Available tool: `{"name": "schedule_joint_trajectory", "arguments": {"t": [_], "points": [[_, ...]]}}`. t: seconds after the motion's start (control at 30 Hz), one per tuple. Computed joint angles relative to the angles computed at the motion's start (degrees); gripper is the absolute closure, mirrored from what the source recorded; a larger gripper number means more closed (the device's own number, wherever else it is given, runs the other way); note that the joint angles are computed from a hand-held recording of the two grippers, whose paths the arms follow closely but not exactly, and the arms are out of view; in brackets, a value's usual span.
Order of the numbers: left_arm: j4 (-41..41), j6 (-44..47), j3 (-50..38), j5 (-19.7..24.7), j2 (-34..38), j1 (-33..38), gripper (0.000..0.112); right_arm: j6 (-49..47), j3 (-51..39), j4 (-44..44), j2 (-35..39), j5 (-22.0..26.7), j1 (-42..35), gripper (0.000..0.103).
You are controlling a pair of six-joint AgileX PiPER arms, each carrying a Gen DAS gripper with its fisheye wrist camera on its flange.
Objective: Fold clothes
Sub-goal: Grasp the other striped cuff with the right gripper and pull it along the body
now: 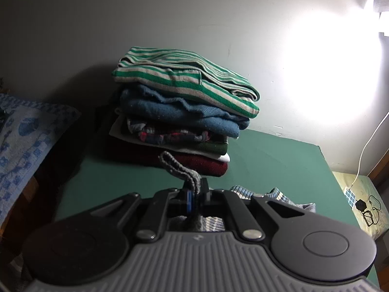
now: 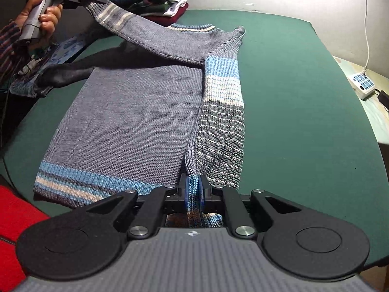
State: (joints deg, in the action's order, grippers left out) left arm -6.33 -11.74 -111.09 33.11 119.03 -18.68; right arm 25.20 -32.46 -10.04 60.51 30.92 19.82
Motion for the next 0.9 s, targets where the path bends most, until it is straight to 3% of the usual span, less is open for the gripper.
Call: {"name": "schedule_joint_trajectory", "arguments": {"t": [0.67,0.8,0.9], "points": [[6.51,-4.47,2.84,-0.73,-0.29,0.35,0.111,-13.93,-0.63,12.52,3.65,-1.48,-1.04,0.093],[6.29,-4.41,3.31,-0.48,-0.08,0.64,0.111,-14.48,-0.84,13.63,3.24,-0.25,-0.78,0.080],[5.95,-4.39,3.56,-0.52,0.04,0.89,0.111,-14.92,-0.72,14.09,0.28,0.89,-1.17,0.079]]}}
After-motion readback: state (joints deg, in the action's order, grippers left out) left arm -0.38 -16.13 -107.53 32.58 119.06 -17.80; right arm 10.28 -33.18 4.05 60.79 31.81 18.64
